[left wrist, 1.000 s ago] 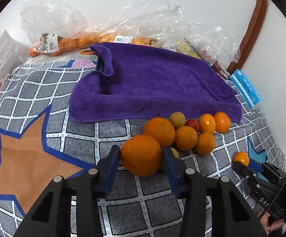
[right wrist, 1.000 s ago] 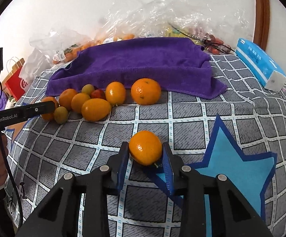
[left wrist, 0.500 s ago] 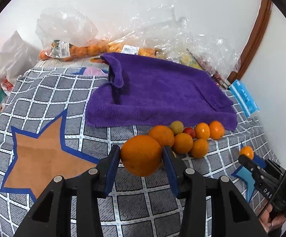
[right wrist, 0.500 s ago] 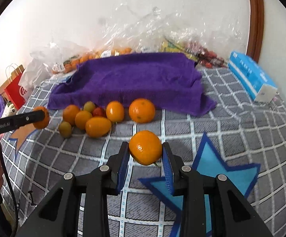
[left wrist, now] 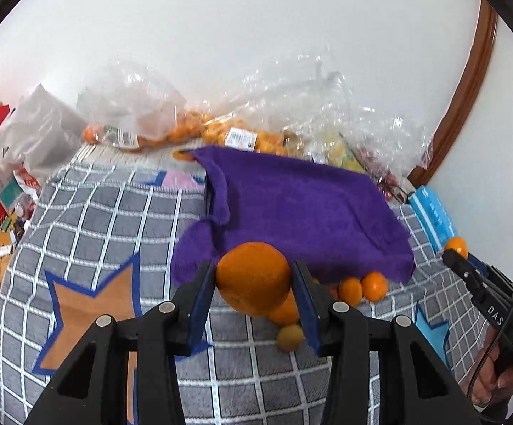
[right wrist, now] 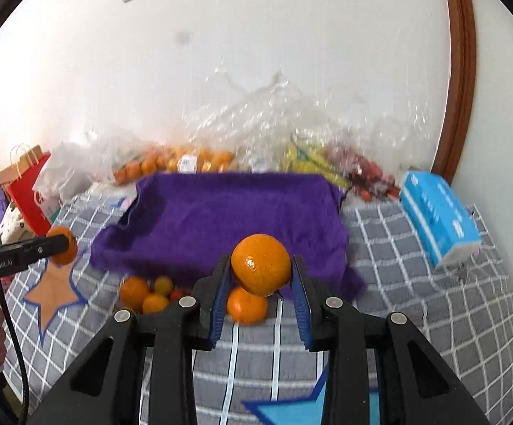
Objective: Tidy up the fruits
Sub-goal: 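Lift and carry both held fruits onto the purple towel, then open both tools to release the fruits onto the purple towel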
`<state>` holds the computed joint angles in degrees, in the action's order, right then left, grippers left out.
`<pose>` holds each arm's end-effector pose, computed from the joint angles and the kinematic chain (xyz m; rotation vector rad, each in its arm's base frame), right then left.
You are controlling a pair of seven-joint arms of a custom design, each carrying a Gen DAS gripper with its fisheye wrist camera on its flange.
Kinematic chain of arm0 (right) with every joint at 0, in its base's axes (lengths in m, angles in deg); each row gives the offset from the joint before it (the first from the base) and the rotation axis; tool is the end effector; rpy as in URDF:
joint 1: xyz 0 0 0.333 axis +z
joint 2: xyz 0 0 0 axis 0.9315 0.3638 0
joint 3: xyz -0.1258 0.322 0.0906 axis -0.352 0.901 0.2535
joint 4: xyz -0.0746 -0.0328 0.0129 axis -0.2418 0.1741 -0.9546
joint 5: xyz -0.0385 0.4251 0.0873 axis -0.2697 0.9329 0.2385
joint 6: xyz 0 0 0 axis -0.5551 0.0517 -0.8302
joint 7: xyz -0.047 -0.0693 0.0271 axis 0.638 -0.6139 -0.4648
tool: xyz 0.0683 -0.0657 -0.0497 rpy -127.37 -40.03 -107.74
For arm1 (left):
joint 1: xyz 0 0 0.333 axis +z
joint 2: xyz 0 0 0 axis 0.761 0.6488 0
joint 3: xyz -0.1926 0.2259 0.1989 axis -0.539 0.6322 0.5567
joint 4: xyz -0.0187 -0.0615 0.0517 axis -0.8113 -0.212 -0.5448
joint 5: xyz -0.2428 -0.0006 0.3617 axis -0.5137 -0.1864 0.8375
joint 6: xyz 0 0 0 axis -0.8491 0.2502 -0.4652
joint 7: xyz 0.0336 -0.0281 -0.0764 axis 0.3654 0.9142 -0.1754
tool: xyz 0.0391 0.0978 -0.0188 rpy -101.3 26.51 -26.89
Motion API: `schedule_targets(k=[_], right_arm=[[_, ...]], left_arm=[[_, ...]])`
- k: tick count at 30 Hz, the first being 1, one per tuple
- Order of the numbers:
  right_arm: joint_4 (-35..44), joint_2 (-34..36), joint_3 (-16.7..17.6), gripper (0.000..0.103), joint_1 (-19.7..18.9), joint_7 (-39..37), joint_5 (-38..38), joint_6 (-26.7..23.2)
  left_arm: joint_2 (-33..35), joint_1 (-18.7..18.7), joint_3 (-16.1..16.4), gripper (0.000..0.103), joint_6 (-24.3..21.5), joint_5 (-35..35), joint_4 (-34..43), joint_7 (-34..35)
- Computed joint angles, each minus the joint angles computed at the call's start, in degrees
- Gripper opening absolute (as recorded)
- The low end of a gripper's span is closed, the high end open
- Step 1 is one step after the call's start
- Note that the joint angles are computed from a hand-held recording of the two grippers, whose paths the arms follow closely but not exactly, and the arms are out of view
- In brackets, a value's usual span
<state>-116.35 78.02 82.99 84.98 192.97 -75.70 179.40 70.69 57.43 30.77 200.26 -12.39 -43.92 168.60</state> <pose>0.6147 0.2226 0.5421 -1.4080 1.9643 -0.8989 0.7294 -0.0161 0.5473 -1.5455 2.2365 -1.0990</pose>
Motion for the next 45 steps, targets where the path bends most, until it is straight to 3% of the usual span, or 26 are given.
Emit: schedule_targets(k=[12,26,45], right_arm=[[7.13,5.64,-2.89,0.033,-0.71,-4.94,3.13,2.45],[11.91,14.02,-7.29,0.033,-0.14,-12.05,12.81,6.99],[12.42,18.21,-8.99,0.033,0.36,-22.17,25.23,7.37]], left_arm=[[6.91,-1.11,-2.04,0.042,-0.39,2.94,9.86,-3.71],[16.21,-3.33,-3.94,0.042,-2.34,11.18,19.34,-10.96],[21.92,-4.83,-4.24,0.042,-6.22,18.38,24.21,-14.71]])
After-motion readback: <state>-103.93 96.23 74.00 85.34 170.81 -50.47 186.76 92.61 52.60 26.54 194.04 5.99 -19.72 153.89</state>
